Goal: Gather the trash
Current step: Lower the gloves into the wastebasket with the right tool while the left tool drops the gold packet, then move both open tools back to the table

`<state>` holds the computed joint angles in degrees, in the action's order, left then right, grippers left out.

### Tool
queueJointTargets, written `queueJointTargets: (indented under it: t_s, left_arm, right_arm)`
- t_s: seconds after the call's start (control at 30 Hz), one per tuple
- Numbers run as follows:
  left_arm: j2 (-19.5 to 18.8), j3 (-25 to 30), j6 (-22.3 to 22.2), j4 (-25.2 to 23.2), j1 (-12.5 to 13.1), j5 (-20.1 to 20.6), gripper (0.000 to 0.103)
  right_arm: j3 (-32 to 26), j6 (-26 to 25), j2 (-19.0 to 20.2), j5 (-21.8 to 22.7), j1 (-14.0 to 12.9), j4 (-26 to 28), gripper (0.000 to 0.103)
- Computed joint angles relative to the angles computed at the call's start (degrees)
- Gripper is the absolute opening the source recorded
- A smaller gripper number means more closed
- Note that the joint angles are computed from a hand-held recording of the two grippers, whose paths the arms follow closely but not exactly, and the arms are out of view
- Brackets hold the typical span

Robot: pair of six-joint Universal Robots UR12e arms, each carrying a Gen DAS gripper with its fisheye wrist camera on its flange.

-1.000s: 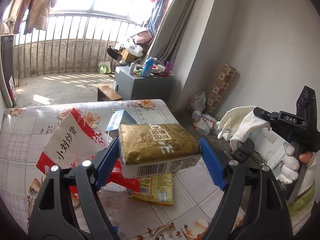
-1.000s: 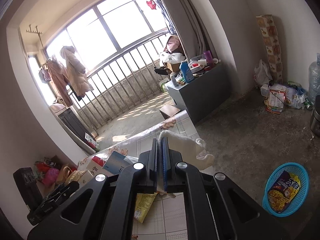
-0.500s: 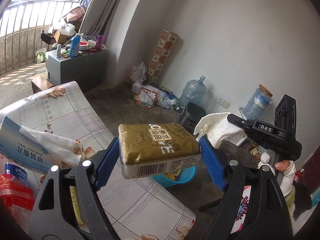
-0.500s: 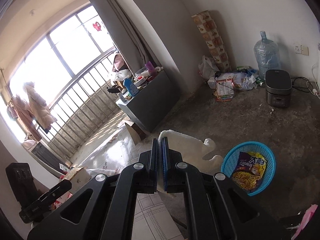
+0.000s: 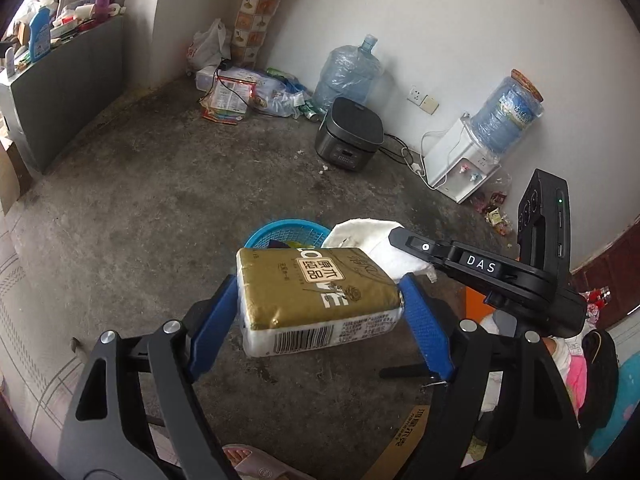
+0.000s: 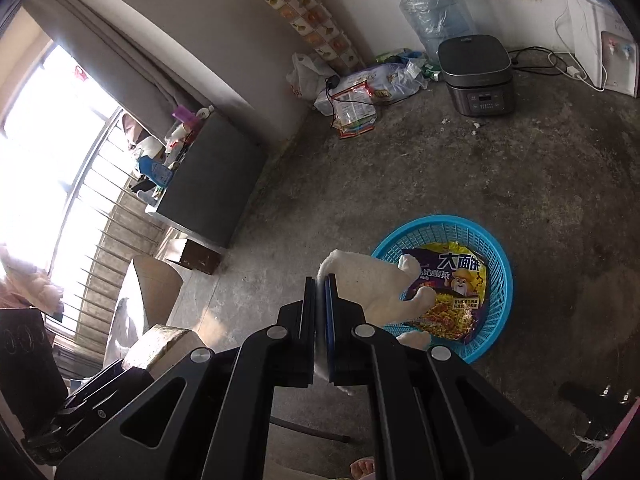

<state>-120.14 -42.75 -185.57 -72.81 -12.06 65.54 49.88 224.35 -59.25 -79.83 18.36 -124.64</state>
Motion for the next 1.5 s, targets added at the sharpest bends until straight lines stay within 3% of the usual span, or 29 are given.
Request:
queueJointTargets:
  t_s: [0.03, 0.1, 0.13, 0.23, 0.53, 0.73, 0.9, 1.13, 1.27, 1.5]
  left_arm:
    - [-1.78, 2.06, -0.60, -1.85, -0.22, -0.08, 0.078]
    - [-4.78, 6.08, -2.11, -6.27, -0.75, 1.10, 0.078]
    - [-5.57, 6.98, -2.98, -7.13, -0.86, 1.32, 0.078]
    - [-5.89, 6.41, -6.18, -4.54, -0.59, 0.43, 0.078]
    - [-3.38, 4.07, -5.70, 1.19, -0.13, -0.72, 0.078]
    - [2.52, -2.84, -4.87, 9.99, 0.88, -0.25, 0.078]
    - [9.07, -10.44, -4.81, 18.19, 2.48, 1.63, 0.084]
    - [18.44, -20.89, -5.83, 27.50, 5.21, 8.73, 0.092]
    - [23.05, -25.88, -7.30, 30.28, 6.73, 12.48, 0.093]
    - [29.21, -32.27, -11.71, 33.15, 9.28, 16.79, 0.094]
  right_arm:
    - [-0.40, 0.68, 0.74, 0.73, -0.43, 1.74, 0.008]
    - [-1.24, 1.53, 2.15, 1.88, -1.17, 5.75, 0.032]
    - [-1.41, 2.19, 2.58, 0.97, -1.27, 7.37, 0.034]
    - [0.23, 3.96, 2.45, -0.73, -1.36, 7.27, 0.034]
    - [4.27, 3.32, -0.46, -3.93, -0.23, 2.32, 0.034]
    - [3.94, -0.75, -2.19, -9.96, 1.96, -0.03, 0.037]
    - [1.62, -6.90, -2.52, -16.27, 4.90, -2.75, 0.053]
    - [-3.57, -17.82, -1.02, -24.64, 9.71, -7.00, 0.079]
    - [-5.89, -22.65, -0.08, -25.99, 11.90, -9.75, 0.090]
    - [-11.86, -28.95, 2.79, -26.83, 15.22, -11.17, 0.096]
